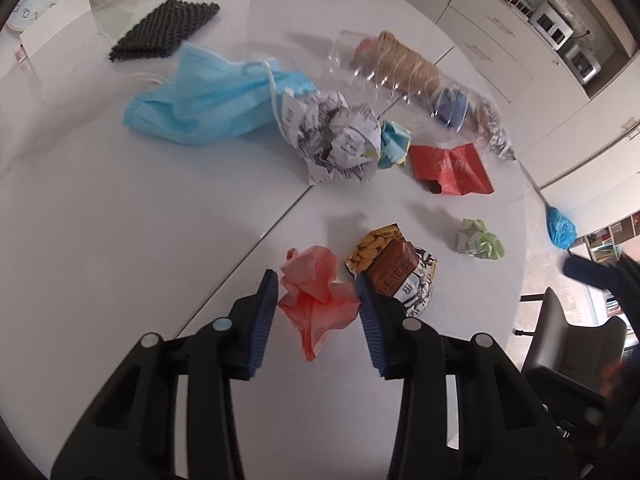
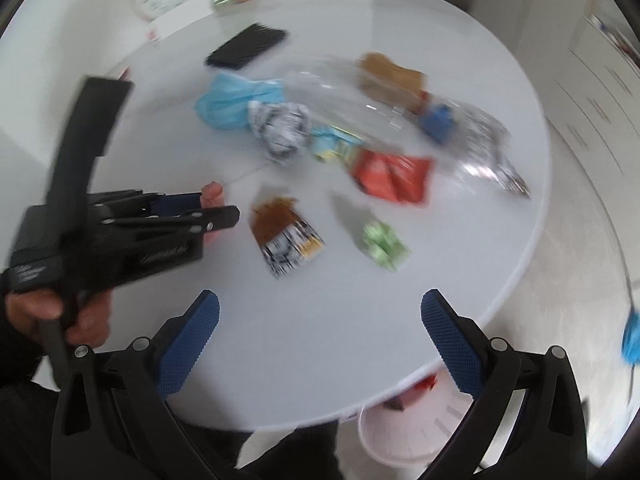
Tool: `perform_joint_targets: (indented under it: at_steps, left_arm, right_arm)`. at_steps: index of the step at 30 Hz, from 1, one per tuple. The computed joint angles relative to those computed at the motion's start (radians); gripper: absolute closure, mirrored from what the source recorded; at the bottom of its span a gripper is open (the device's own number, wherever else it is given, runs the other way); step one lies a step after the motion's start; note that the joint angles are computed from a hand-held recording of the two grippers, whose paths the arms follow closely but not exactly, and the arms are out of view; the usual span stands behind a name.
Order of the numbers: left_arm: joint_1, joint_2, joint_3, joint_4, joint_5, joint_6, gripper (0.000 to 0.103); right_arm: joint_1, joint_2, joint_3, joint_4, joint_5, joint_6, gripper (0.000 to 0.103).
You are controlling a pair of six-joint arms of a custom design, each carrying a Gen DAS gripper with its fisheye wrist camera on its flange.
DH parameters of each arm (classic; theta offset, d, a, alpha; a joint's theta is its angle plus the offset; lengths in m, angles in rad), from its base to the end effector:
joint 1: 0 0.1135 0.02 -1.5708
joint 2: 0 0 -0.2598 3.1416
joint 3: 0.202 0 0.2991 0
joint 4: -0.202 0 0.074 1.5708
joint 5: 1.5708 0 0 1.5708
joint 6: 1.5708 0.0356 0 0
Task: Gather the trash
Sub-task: 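Grasp the pink paper with the left tool while the right tool grasps the snack wrapper, then carry both items over the wastebasket and release them inside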
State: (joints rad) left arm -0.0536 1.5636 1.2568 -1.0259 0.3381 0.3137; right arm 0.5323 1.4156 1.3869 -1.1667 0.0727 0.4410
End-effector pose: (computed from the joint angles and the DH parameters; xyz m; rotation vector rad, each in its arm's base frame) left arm 0.3398 -0.0301 0.2375 0.5739 2.7732 -0.4353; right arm 0.2724 0.1574 0.3199 -0.1074 2.7700 0.1571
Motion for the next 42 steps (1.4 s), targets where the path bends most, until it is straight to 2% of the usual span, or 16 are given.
perform_joint_targets:
  at_steps: [5, 11, 15, 17, 19, 22, 27, 33, 36, 39, 42]
  left_arm:
    - [0.058, -0.009, 0.043, -0.054, -0.003, 0.046, 0.063]
    - [0.117, -0.021, 0.067, -0.088, -0.014, 0.09, 0.063]
    - [0.136, -0.008, 0.087, -0.093, -0.015, 0.097, 0.063]
    - [0.145, 0.0, 0.098, -0.099, -0.014, 0.101, 0.063]
    - [0.147, 0.006, 0.107, -0.104, -0.015, 0.105, 0.063]
    - [0.147, -0.004, 0.11, -0.118, -0.012, 0.116, 0.063]
    - [0.103, -0.034, 0.12, -0.142, -0.003, 0.14, 0.063]
    - [-0.02, -0.089, 0.132, -0.193, 0.03, 0.155, 0.063]
    - [-0.109, -0.111, 0.135, -0.21, 0.045, 0.154, 0.063]
    - [-0.238, -0.141, 0.129, -0.227, 0.062, 0.149, 0.063]
    - [-0.367, -0.148, 0.128, -0.238, 0.069, 0.144, 0.063]
  right_arm:
    - [0.011, 0.193, 0.102, 0.048, -0.005, -0.165, 0.014]
    - [0.015, 0.342, 0.184, 0.038, 0.003, -0.231, 0.031]
    - [0.012, 0.375, 0.198, 0.036, -0.004, -0.241, 0.037]
    - [0.005, 0.375, 0.2, 0.046, -0.03, -0.231, 0.045]
    - [0.003, 0.374, 0.204, 0.049, -0.027, -0.223, 0.057]
    - [-0.03, 0.35, 0.193, 0.047, -0.069, -0.203, 0.064]
    - [-0.097, 0.205, 0.107, 0.061, -0.128, -0.135, 0.064]
    - [-0.144, -0.146, -0.098, -0.002, -0.109, 0.021, 0.064]
    - [-0.201, -0.306, -0.183, -0.091, -0.087, 0.089, 0.064]
    - [-0.219, -0.488, -0.273, -0.234, -0.031, 0.186, 0.064]
    - [-0.335, -0.668, -0.356, -0.366, -0.013, 0.213, 0.064]
